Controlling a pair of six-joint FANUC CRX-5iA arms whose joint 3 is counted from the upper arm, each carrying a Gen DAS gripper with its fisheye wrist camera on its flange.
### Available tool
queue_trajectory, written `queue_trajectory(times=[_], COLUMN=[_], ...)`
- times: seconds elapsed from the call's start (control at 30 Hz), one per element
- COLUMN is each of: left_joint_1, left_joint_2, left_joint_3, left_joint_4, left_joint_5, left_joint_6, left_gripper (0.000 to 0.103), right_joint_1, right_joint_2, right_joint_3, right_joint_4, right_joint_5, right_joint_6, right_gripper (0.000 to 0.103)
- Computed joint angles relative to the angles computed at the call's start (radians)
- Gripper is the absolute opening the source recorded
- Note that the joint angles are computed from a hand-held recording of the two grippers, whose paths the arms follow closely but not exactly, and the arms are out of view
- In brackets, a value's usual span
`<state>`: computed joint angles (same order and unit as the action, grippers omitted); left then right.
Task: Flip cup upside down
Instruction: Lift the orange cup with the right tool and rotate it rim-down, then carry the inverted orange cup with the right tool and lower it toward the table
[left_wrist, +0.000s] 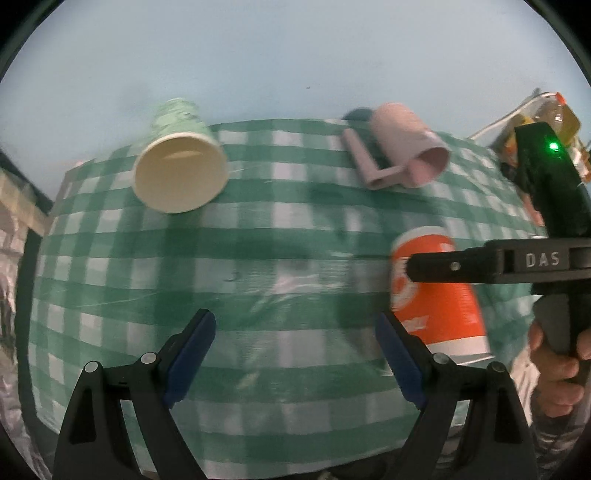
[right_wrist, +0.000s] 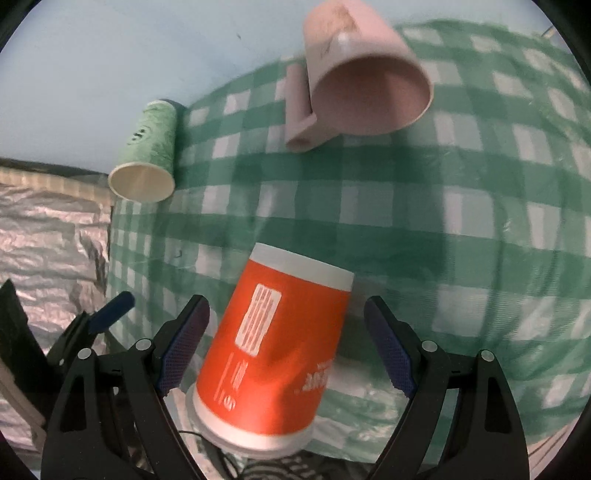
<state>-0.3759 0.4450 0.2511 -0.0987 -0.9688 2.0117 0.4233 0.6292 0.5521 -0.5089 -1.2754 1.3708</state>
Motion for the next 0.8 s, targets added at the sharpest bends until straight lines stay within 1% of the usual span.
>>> queue_trajectory(times=[0.17,0.37,0.4,0.47,0.5,0.6,0.77,0.8], left_joint_1=[0.029,0.042,0.044,0.048,0.049,0.052,0.051,0.050], left_joint_2=[0.004,0.014,0.014,0.009,0.008,0.007,0.007,0.005], left_joint_3=[-0.022,-0.034,-0.037,-0.049,-0.053,-0.059,-0.067,-0.070], left_joint_4=[-0.002,0.007,0.012,0.021,0.024,0.032,0.044,0.047], left_joint_5=[0.018,0.033,0.038,0.047,0.052,0.060,0.071,0.076], left_joint_6=[0.011,0.019,0.017,0.011,0.009,0.003,-0.006,-0.007], left_gripper=[0.090,0.089,0.089,0.090,0.090,0.089,0.089,0.090], right_joint_1=[0.029,0.048,0.051,0.054,0.054,0.047,0.037,0.034], right_joint_2=[0.028,0.056,0.056,0.055,0.054,0.058,0.037,0.021], right_joint_3=[0.029,0.062,0.062,0.061,0.061,0.069,0.046,0.028], right_joint_4=[0.047,0.081,0.085,0.093,0.095,0.083,0.052,0.042], right_joint_5=[-0.019,-0.045,-0.042,-0.041,-0.040,-0.042,-0.012,0.008], right_joint_6=[-0.059,-0.081,-0.080,-0.084,-0.086,-0.074,-0.036,-0.018], right_gripper=[0.086,0.085,0.082,0.079,0.076,0.070,0.069,0.069])
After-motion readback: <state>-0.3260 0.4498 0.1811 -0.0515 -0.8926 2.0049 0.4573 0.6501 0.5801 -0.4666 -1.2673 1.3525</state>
